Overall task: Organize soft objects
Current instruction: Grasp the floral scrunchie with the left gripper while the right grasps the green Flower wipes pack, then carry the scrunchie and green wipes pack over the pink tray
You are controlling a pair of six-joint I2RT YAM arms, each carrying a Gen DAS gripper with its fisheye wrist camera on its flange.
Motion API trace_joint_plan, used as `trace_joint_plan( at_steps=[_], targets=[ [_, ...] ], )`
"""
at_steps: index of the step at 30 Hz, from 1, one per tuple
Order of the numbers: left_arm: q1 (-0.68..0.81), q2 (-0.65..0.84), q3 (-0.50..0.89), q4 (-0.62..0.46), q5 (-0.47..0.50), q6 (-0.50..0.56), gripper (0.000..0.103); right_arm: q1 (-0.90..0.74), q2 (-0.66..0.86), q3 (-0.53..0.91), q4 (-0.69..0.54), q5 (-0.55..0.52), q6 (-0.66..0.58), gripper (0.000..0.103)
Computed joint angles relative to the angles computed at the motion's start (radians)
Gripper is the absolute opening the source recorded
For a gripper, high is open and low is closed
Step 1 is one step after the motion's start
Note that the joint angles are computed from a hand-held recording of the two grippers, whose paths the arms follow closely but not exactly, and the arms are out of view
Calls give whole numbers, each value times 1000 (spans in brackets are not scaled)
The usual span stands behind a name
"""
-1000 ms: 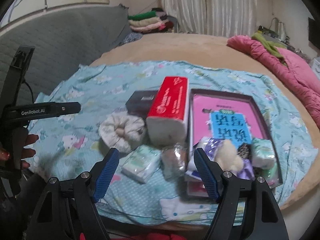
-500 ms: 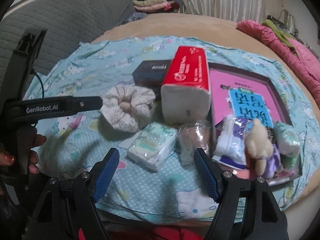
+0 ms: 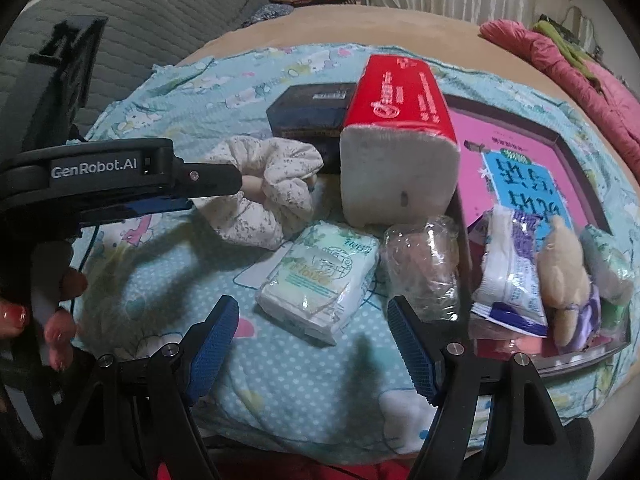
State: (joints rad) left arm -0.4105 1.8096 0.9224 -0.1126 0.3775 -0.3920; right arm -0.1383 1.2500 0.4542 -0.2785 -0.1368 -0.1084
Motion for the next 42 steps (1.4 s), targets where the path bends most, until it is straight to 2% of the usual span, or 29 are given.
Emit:
trace_joint_plan(
  at_steps=[3, 5, 7, 10, 14, 15, 16, 23, 34, 42],
  targets=[
    [-8, 13, 6, 6, -6, 2, 38, 16, 61, 15, 31, 3, 43, 78],
    [-9, 28, 14, 8, 7, 7, 25, 41, 97, 19, 65, 33, 64, 78],
    [-10, 39, 17, 9, 18, 8, 18, 64, 136, 23, 97, 69, 80, 78],
    [-6, 51, 18, 14, 26, 8, 15, 75, 183, 28, 142, 85, 99, 78],
    [5, 52, 8, 29, 36, 11, 13, 92, 232, 26, 200, 110, 97, 77],
    [8, 53, 6, 33, 39, 14, 11, 98, 245, 24, 218, 117, 93, 76],
    [8, 53, 4, 36, 40, 15, 11, 106, 258, 23, 233, 130, 87, 69],
    [14, 37, -19, 61, 49, 39, 7, 102, 246, -4, 272, 120, 32, 61],
    [14, -69, -82, 85, 41, 57, 5, 15, 23, -21, 106, 14, -47, 57],
    [-17, -210, -114, 26, -41, 86, 5, -63, -131, -15, 1, -62, -98, 56]
  ],
)
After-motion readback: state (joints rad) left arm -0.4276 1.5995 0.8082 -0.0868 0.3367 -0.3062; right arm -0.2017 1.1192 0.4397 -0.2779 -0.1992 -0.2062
